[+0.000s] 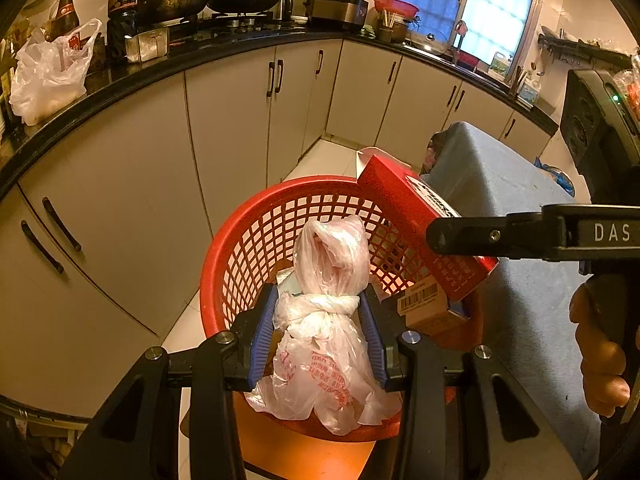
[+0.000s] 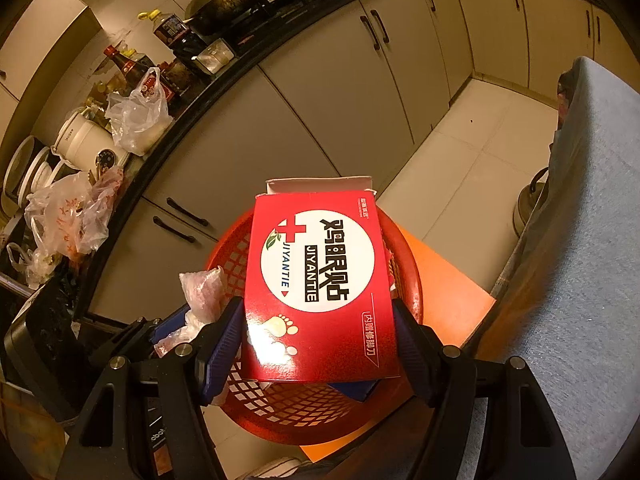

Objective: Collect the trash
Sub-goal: 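Carry both items over the red wastebasket and open both tools to drop them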

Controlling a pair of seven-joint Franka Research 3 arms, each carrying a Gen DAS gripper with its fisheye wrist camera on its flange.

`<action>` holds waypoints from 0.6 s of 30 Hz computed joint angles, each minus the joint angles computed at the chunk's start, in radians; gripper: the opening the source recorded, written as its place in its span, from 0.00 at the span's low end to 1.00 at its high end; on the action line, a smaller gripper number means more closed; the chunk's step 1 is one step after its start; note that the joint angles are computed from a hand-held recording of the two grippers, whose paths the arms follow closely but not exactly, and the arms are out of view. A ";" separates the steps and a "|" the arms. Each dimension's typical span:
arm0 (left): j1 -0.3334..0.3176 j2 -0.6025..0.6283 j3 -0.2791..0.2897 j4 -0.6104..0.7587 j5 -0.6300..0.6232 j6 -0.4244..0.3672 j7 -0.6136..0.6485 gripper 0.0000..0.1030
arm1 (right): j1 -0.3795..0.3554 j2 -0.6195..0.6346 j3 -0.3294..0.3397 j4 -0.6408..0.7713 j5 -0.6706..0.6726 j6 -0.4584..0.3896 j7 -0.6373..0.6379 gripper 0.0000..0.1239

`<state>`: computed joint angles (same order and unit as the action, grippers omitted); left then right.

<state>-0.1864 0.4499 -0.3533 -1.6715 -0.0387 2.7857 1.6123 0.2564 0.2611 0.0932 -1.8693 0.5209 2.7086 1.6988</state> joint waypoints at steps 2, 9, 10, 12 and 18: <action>0.000 0.004 0.000 0.002 -0.001 -0.002 -0.001 0.39 | -0.003 0.006 0.003 0.005 0.007 -0.003 -0.007 0.61; 0.003 0.005 -0.005 -0.006 -0.005 0.004 -0.004 0.39 | -0.001 0.021 0.002 0.020 0.004 -0.015 -0.008 0.61; 0.005 0.006 -0.006 -0.006 -0.007 0.003 -0.003 0.39 | -0.001 0.022 0.002 0.022 0.003 -0.018 -0.007 0.61; 0.006 0.006 -0.007 -0.007 -0.009 0.003 -0.003 0.39 | -0.002 0.026 0.004 0.025 0.006 -0.026 -0.011 0.61; 0.010 0.004 -0.007 -0.019 -0.014 0.019 -0.012 0.39 | -0.006 0.018 0.008 0.014 0.024 -0.027 -0.024 0.62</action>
